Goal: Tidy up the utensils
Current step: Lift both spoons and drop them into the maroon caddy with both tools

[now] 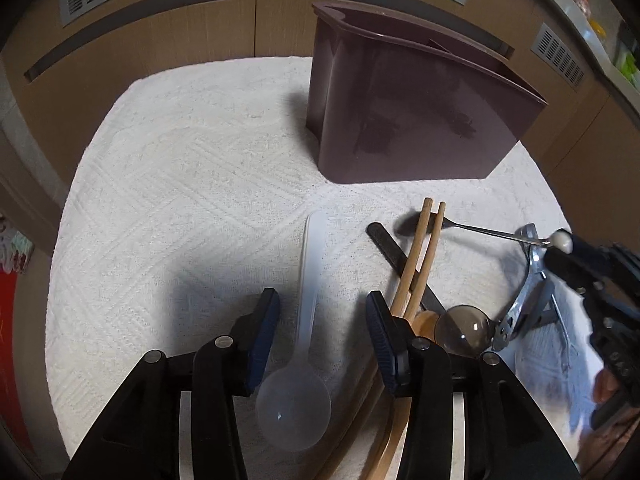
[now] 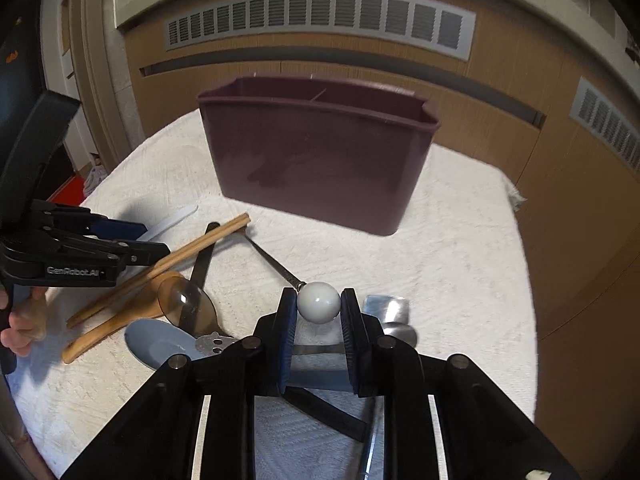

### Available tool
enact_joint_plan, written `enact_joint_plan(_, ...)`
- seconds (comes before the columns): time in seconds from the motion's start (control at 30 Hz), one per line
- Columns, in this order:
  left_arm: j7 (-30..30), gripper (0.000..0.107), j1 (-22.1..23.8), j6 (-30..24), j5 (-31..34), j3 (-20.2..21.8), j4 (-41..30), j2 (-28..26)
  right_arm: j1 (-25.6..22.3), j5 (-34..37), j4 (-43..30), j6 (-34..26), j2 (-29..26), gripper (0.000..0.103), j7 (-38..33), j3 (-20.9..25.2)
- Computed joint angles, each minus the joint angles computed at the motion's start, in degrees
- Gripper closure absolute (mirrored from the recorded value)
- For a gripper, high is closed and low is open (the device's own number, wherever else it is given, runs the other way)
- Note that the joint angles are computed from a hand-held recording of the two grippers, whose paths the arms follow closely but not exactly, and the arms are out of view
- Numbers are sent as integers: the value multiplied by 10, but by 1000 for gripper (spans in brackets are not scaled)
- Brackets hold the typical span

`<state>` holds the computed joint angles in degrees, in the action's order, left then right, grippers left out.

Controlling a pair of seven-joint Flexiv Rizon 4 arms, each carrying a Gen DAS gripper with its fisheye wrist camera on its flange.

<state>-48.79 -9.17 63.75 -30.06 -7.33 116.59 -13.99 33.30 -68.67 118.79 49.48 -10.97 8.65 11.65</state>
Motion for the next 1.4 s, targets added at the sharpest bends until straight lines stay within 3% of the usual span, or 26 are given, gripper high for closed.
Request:
enact_joint_plan(0.03, -1, 64, -7, 22, 15, 2, 2, -3, 2, 0, 0, -10, 5, 84, -4, 1)
enact_joint_plan(0.1, 2, 89, -10, 58, 23, -2, 9, -6, 9, -2, -4, -38, 13, 84, -10, 6)
enact_joint_plan(0.17, 8, 98, 0, 50, -11, -14, 15, 1, 13, -9, -8, -57, 21, 84, -15, 10)
enact_joint_plan(0.27, 87, 98, 13, 60, -157, -48, 54, 42, 16, -28, -3, -83, 46, 84, -12, 20)
enact_joint_plan(0.3, 119, 98, 7, 69, -207, -53, 64, 56, 16, -3, -5, -91, 55, 84, -29, 28)
enact_joint_plan(0.4, 213, 98, -23, 85, -354, -57, 86, 94, 14, -17, -8, -104, 70, 84, -24, 35)
enact_joint_plan(0.6, 291, 98, -82, 95, -461, -29, 82, 123, 14, -29, -14, -133, 88, 84, -31, 49)
enact_joint_plan(0.77, 319, 98, -113, 83, -485, -3, 49, 135, 8, -42, -21, -145, 102, 84, -45, 51)
enact_joint_plan(0.9, 336, 98, -118, 68, -513, -2, -18, 125, -7, -74, -49, -175, 114, 84, -90, 46)
enact_joint_plan(1.07, 403, 98, -133, 108, -561, -25, -109, 77, -29, -89, -96, -180, 96, 84, -152, 29)
enact_joint_plan(1.27, 367, 98, -118, 116, -516, -40, -165, 7, -43, -71, -134, -163, 46, 84, -200, 2)
enact_joint_plan(1.4, 299, 98, -97, 108, -443, -49, -181, -38, -51, -38, -138, -118, 20, 84, -214, -14)
